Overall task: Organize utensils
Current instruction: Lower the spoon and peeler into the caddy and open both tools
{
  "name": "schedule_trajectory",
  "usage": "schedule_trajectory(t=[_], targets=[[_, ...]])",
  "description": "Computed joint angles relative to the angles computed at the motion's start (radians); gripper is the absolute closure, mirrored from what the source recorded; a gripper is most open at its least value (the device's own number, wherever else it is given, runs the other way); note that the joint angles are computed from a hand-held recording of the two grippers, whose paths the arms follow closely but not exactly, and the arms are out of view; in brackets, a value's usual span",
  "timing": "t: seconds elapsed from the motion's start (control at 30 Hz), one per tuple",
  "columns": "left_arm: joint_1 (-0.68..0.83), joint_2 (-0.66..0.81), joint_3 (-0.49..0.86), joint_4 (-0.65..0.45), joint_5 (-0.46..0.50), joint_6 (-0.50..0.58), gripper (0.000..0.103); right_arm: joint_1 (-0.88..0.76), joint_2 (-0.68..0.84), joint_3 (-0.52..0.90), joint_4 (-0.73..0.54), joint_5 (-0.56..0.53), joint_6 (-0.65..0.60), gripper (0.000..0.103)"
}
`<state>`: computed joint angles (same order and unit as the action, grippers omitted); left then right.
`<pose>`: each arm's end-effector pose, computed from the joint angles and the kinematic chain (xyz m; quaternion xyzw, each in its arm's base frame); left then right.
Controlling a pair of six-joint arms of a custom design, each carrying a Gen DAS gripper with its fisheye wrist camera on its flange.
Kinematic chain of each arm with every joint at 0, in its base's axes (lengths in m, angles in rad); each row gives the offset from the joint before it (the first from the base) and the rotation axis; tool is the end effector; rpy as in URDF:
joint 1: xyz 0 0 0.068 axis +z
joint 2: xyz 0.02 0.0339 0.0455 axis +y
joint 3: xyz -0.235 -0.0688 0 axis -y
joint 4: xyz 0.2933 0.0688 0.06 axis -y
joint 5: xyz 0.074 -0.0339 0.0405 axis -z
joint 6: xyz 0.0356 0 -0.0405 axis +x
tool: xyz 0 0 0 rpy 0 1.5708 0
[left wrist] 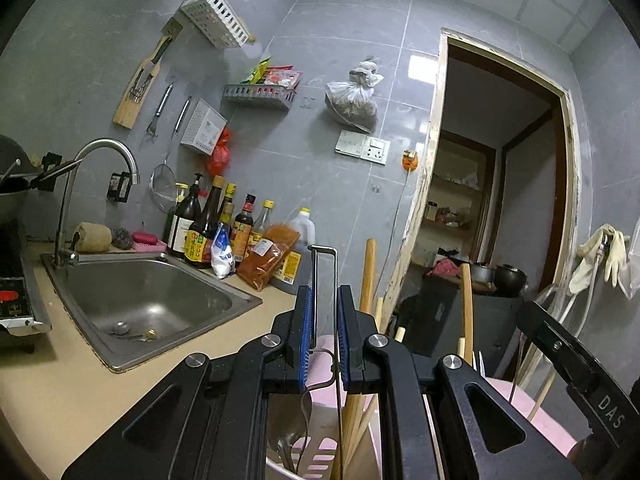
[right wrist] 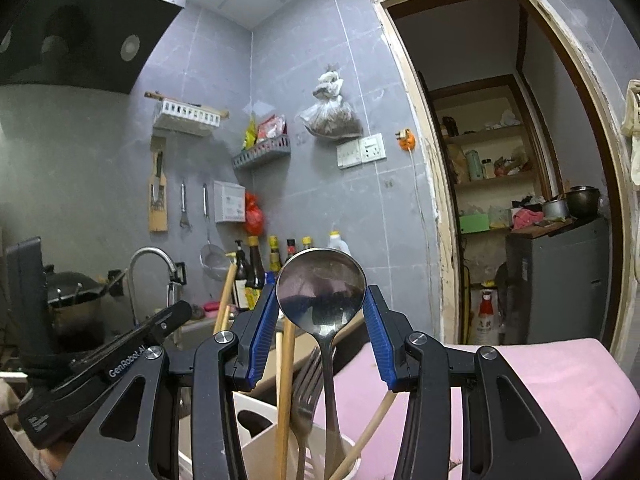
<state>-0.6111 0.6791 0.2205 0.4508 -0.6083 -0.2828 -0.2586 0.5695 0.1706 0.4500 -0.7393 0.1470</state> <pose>0.2000 -0.1152 0.1843 -0.0974 0.7026 -0.0987 0.6979 0.2148 -0.0320 0.1867 -0.1272 0.6819 0.2108 0.6888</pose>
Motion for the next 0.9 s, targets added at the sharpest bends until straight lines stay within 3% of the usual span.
schedule_trajectory(t=[0.23, 0.6, 0.73, 0.9], targets=[[-0.030, 0.029, -0.011, 0.024, -0.014, 0.035, 0.094, 0.007, -0.019, -0.013, -0.010, 0.013, -0.017, 0.061], [0.008, -0.057, -0.027, -0.082, 0.063, -0.021, 0.092, 0.006, -0.018, -0.014, -0.010, 0.003, -0.006, 0.060], [0.014, -0.109, -0.048, -0.097, 0.091, -0.026, 0.077, 0.009, -0.008, -0.010, -0.002, 0.006, -0.003, 0.059], [0.004, -0.153, -0.064, -0.110, 0.091, -0.016, 0.076, 0.005, -0.015, -0.019, 0.012, 0.003, 0.005, 0.057]])
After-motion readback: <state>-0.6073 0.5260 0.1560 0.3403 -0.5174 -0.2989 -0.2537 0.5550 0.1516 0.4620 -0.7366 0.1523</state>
